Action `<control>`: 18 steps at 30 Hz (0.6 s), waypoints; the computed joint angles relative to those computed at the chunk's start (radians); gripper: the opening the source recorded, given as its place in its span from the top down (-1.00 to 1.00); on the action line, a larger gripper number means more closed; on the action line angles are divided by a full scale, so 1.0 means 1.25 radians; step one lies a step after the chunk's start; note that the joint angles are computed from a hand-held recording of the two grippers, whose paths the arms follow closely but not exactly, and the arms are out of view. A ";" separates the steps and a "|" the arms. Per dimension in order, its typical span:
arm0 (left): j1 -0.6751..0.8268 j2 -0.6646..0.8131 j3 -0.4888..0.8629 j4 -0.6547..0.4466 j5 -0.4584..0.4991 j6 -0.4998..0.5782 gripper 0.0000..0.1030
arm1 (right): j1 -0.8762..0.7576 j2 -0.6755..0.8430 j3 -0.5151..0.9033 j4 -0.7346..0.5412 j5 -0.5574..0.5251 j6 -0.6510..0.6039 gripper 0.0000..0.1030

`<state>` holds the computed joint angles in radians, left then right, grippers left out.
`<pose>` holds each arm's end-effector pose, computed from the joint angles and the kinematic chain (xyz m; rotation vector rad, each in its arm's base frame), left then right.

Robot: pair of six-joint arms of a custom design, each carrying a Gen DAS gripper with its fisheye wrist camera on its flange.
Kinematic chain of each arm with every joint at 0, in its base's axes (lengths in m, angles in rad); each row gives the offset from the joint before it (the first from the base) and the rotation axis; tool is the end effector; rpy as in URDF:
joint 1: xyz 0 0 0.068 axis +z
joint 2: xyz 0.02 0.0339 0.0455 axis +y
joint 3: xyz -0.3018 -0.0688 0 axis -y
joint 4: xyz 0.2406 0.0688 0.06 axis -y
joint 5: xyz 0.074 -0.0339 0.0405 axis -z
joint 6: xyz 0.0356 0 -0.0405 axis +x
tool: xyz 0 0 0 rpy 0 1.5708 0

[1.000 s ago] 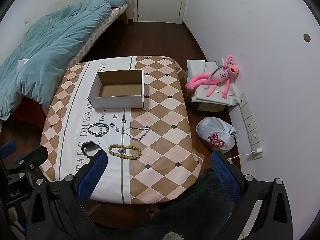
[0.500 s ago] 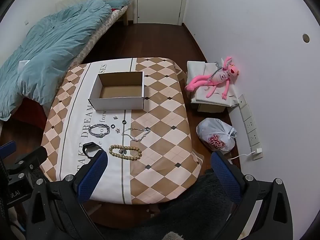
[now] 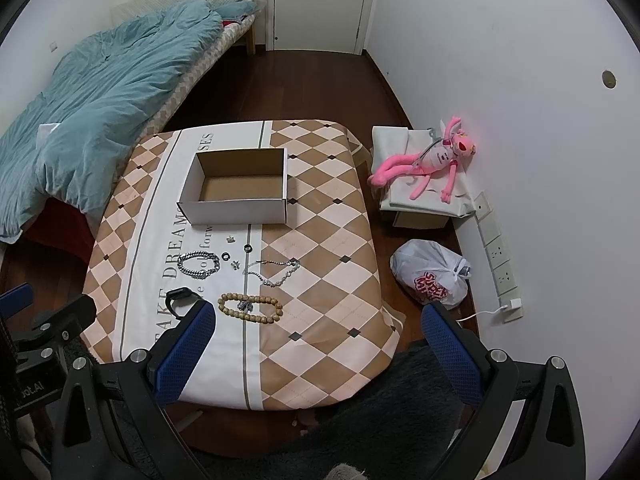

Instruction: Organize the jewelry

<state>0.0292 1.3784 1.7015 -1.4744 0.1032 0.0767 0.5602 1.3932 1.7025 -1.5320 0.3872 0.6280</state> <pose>0.2160 0.0026 0.4431 0.0943 2.7140 -0.1095 0.1885 0.1024 0.4404 0.1801 2.6311 -0.1688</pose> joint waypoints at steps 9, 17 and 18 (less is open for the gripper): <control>-0.001 -0.002 -0.002 0.001 -0.001 -0.001 -1.00 | 0.000 0.005 0.018 -0.009 0.002 0.000 -1.00; -0.015 -0.001 0.002 -0.001 -0.008 -0.011 -1.00 | 0.004 0.002 0.013 -0.006 0.007 0.004 -1.00; -0.014 0.003 0.009 -0.005 -0.007 -0.010 -1.00 | -0.003 0.002 0.023 -0.012 0.004 -0.002 -1.00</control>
<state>0.0116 1.3817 1.7129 -1.4813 0.0948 0.0646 0.5565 1.3962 1.7310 -1.5467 0.3925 0.6253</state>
